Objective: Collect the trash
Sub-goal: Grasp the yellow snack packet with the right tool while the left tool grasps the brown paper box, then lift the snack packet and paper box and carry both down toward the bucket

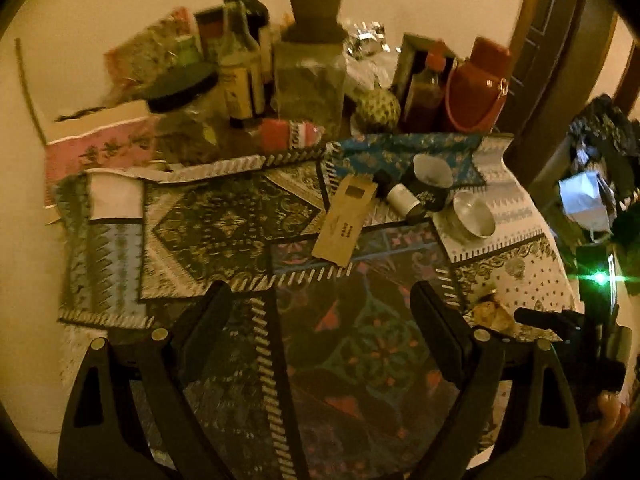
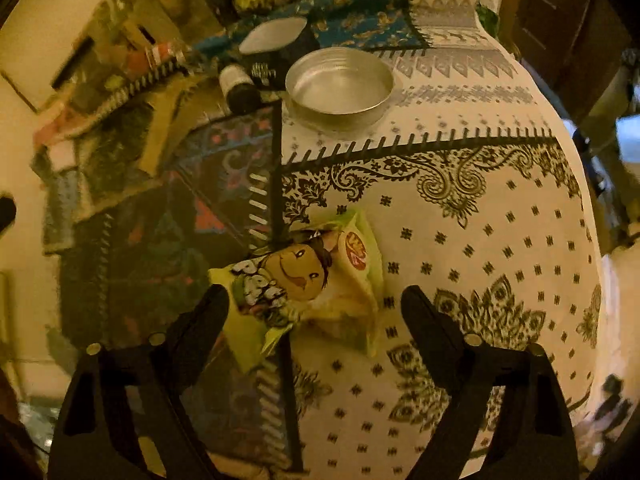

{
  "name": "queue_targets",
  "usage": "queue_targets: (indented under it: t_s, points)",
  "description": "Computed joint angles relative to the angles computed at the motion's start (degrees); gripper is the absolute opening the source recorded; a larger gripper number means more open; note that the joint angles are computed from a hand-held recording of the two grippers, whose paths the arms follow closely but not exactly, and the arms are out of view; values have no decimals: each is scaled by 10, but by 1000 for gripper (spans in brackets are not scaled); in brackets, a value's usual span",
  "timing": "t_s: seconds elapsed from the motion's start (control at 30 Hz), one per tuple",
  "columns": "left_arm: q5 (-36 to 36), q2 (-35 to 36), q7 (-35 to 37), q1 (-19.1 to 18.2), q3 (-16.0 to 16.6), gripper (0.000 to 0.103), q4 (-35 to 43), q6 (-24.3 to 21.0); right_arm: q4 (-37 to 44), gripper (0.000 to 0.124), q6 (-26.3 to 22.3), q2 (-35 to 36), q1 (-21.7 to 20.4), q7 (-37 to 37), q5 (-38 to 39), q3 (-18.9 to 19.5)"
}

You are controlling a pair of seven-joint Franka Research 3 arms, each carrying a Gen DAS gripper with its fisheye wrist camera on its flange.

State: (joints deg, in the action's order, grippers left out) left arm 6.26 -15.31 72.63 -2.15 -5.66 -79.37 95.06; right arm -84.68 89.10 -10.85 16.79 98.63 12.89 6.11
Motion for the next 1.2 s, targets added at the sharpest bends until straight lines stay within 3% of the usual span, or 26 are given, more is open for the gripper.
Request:
queue_targets:
  t_s: [0.13,0.23,0.37,0.4,0.43,0.7,0.77,0.87,1.2]
  points:
    - [-72,21,57,-5,27,91,-17,23,-15,68,17,-12,7,-12,-41,15]
    - [-89,36,94,-3,26,91,-25,39,-36,54,39,-29,12,-25,-66,23]
    - [-115,79,135,4,26,91,-12,49,-54,47,58,-43,10,-26,-57,19]
    - [-124,90,141,8,26,91,-6,48,-56,40,61,-45,9,-28,-55,17]
    - [-133,107,144,12,25,90,7,44,-54,13,60,-45,8,-30,-56,17]
    - [-134,184,175,36,6,77,78,44,-22,9,34,-16,-8,-10,15,-11]
    - [-128,199,186,38,1,64,93,41,-15,9,30,-13,-13,-9,13,-12]
    - [-112,216,200,37,-6,38,115,25,-1,8,26,-10,-20,-5,9,-16]
    - [-82,158,148,30,-7,39,68,46,41,4,28,-10,-38,-4,7,-28]
